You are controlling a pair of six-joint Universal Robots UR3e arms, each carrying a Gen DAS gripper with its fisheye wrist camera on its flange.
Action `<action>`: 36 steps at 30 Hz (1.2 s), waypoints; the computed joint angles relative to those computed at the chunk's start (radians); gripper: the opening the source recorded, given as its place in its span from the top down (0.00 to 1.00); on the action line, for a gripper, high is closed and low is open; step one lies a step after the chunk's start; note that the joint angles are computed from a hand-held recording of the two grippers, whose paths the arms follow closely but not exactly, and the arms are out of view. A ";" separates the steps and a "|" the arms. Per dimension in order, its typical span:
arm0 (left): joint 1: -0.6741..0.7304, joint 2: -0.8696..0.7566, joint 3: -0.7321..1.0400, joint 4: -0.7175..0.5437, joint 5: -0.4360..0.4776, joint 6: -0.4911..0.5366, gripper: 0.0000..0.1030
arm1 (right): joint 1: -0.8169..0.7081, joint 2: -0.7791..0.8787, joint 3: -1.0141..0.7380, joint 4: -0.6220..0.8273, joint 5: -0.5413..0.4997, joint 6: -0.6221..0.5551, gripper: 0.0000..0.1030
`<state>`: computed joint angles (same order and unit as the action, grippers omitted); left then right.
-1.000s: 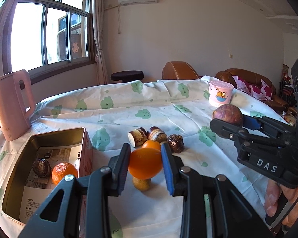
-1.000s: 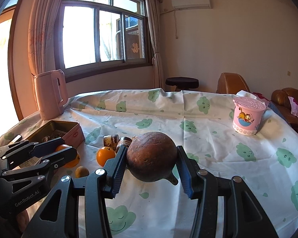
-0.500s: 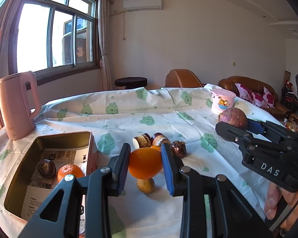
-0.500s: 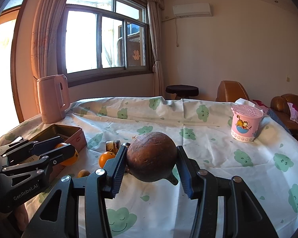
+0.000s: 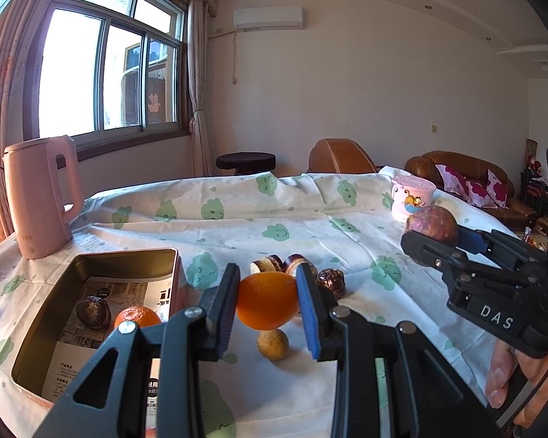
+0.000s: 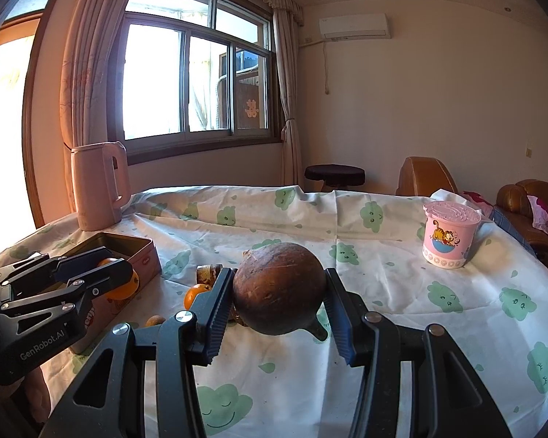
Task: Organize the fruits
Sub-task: 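Move the small orange over the tin with the left gripper while the right gripper brings the passion fruit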
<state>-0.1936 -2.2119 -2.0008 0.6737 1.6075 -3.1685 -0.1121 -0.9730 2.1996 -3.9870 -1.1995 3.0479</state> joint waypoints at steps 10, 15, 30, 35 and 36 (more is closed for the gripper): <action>0.042 0.047 -0.068 0.004 -0.002 -0.002 0.68 | 0.019 -0.010 -0.021 0.049 0.010 0.009 0.51; 0.106 0.095 -0.143 0.038 -0.025 -0.001 0.68 | 0.076 -0.014 -0.069 0.114 0.008 0.014 0.51; 0.346 0.194 -0.290 0.036 -0.126 0.017 0.68 | 0.282 0.033 -0.304 0.315 -0.007 0.010 0.51; 0.425 0.206 -0.326 0.031 -0.166 0.023 0.68 | 0.339 0.070 -0.390 0.379 -0.024 -0.001 0.51; 0.438 0.208 -0.330 0.028 -0.172 0.024 0.68 | 0.349 0.077 -0.406 0.391 -0.027 -0.003 0.51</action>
<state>0.2444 -2.0041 -2.3312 0.7021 1.4358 -3.1444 0.2370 -0.8958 1.7939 -3.5959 -1.2264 3.0453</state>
